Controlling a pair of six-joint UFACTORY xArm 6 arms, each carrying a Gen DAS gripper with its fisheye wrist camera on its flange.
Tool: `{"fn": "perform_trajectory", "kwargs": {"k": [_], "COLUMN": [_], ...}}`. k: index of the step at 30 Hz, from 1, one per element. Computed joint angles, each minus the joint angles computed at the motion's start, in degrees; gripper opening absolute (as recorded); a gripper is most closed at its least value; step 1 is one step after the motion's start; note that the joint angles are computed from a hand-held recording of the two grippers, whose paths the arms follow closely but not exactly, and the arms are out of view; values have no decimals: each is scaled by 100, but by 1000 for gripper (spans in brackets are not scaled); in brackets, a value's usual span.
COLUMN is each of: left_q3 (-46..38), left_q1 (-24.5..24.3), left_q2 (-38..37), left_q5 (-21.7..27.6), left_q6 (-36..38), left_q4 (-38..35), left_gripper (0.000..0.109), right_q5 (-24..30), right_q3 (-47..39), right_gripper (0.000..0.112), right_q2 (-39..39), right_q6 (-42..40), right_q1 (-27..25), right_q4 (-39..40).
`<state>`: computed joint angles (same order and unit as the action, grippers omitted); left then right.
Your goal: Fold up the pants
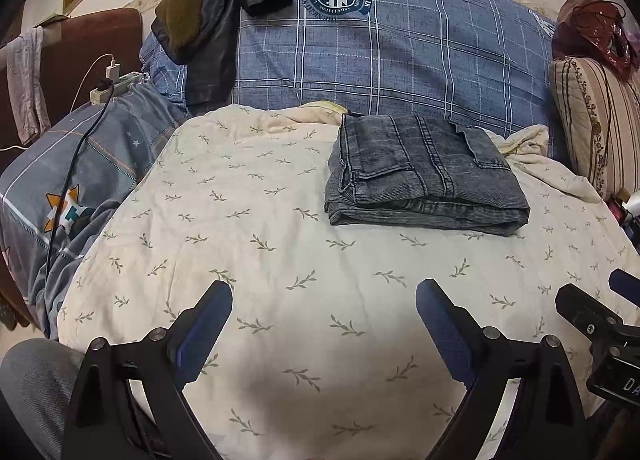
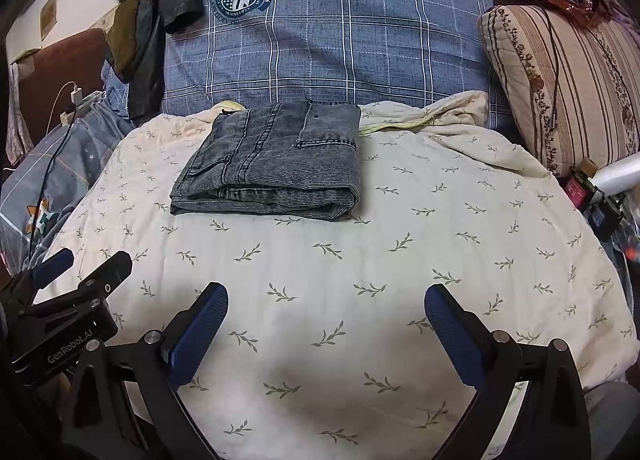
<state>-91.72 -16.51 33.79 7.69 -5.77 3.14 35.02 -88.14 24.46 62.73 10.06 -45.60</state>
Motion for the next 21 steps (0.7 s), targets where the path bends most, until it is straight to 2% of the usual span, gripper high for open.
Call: {"fn": "perform_trajectory", "kwargs": {"k": [21], "left_q3": [-6], "left_q1": [-22], "left_q2": [-1], "left_q5": [0], "left_q6": [379], "left_q4": [-399], "left_gripper": [94], "right_q5": [-3], "right_q3": [14], "right_gripper": [99], "right_q2": [-15], "right_q6": [18], "right_q1": [-15], "right_q4": [-42]}}
